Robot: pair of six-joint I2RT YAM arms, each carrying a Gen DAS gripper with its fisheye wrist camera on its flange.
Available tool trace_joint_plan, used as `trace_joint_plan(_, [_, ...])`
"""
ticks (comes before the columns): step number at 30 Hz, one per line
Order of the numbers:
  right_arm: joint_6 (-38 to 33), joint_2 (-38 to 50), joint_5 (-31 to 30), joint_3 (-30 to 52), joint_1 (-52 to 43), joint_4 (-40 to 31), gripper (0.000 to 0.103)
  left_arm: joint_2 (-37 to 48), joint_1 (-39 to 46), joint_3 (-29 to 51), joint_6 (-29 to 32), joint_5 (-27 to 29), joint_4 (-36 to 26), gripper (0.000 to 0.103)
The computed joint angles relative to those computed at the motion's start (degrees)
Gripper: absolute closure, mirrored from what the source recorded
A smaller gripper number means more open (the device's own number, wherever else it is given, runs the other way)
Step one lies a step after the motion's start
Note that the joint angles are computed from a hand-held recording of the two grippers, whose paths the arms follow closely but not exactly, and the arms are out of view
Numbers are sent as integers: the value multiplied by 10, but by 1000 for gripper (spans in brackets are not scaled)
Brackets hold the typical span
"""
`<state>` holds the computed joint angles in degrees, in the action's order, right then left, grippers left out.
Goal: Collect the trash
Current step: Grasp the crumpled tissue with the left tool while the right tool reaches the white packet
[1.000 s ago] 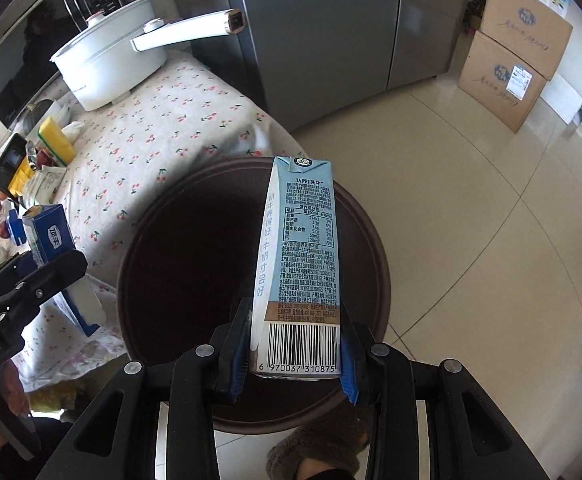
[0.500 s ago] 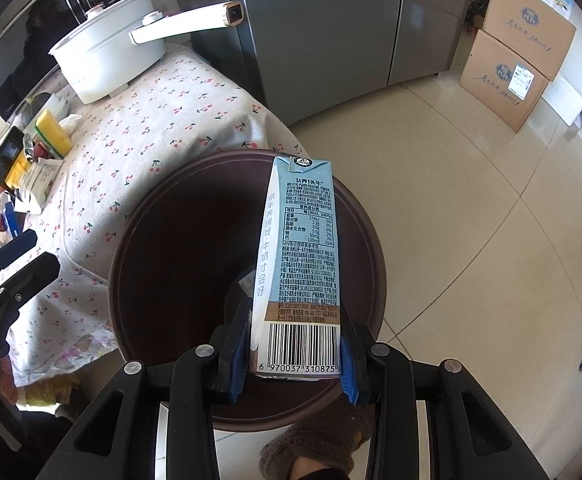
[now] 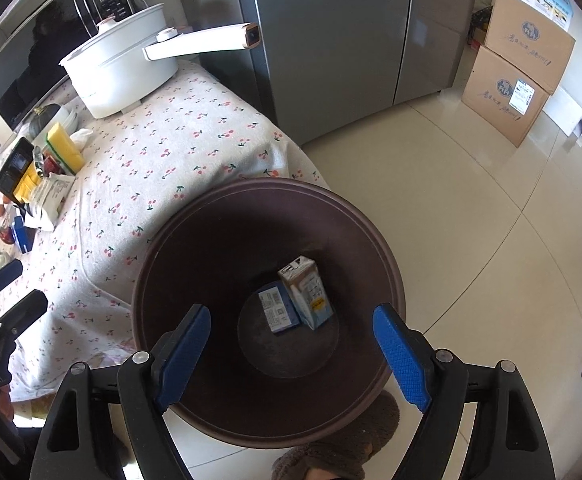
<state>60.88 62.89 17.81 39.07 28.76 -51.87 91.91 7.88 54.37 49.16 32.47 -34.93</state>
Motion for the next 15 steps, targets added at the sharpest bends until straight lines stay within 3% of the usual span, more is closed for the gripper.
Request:
trace_joint_plan(8, [-13,66,-6,47,10,31,18,34,48,49,13,-5,-25,1])
trace_joint_plan(15, [-35,146,-12,114,22,57,18,97,101,138,15,-10,-55,1])
